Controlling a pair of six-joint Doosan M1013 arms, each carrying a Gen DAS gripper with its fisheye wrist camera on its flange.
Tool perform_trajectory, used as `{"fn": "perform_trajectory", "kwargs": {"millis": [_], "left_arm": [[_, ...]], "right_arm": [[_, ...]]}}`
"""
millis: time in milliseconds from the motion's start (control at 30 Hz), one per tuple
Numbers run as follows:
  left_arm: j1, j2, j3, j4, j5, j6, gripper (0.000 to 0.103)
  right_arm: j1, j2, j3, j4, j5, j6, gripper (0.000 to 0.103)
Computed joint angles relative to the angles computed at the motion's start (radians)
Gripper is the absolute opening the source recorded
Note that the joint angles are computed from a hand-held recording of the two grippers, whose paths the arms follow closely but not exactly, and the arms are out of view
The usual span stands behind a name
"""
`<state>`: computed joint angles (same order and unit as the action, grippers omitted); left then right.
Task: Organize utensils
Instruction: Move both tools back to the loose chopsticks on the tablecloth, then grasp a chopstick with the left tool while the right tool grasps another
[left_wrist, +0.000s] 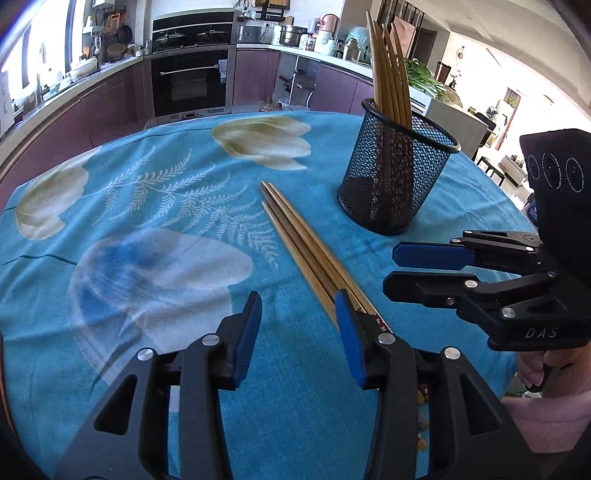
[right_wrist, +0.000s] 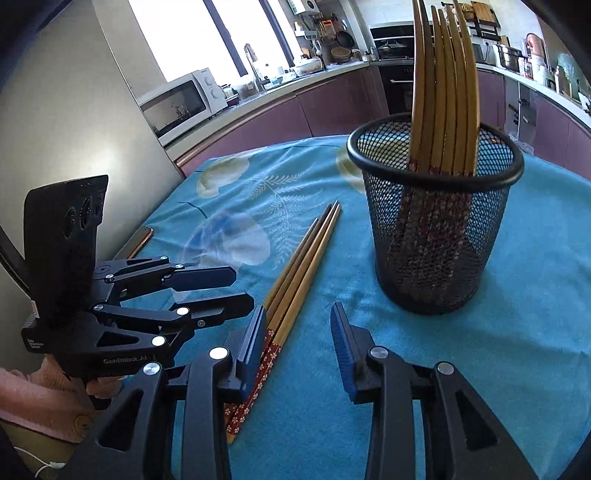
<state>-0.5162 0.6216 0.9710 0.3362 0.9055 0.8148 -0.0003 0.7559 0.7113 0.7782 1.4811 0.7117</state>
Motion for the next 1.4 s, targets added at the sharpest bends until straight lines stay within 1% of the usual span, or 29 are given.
{"fn": "perform_trajectory", "kwargs": {"millis": [167,367,433,533,600,1033,1067,1133,1200,1400], "left_arm": [[-0.004,0.009,-0.01,-0.013,0.014,0.014,0.042],[-0.012,0.024,-0.036,0.011,0.048,0.019,0.042],[-0.014,0.027,-0.043,0.023,0.061,0.018,0.044],[-0.017,0.032,-0.052,0.046,0.086,0.013,0.043],[-0.015,0.032,-0.052,0.037,0.085,0.017,0.043],[-0.004,0.03,-0.05,0.015,0.079,0.036,0.029],[-0.004,0.031,-0.051,0.014,0.08,0.037,0.029],[-0.003,0.031,-0.051,0.014,0.08,0.037,0.027],[-0.002,0.03,-0.05,0.012,0.081,0.038,0.026],[0.001,0.028,-0.048,0.002,0.082,0.041,0.027]], "right_arm": [[-0.001,-0.004,0.01,-0.011,-0.008,0.001,0.034],[0.002,-0.008,0.019,-0.021,-0.02,-0.008,0.034],[0.004,-0.009,0.022,-0.023,-0.023,-0.011,0.034],[0.006,-0.013,0.028,-0.029,-0.032,-0.023,0.034],[0.009,-0.016,0.034,-0.033,-0.036,-0.03,0.034],[0.029,-0.037,0.066,-0.095,-0.1,-0.058,0.034],[0.031,-0.041,0.071,-0.106,-0.113,-0.059,0.034],[0.032,-0.039,0.066,-0.117,-0.112,-0.054,0.034],[0.033,-0.041,0.065,-0.13,-0.118,-0.048,0.03],[0.04,-0.034,0.048,-0.156,-0.115,-0.035,0.029]]}}
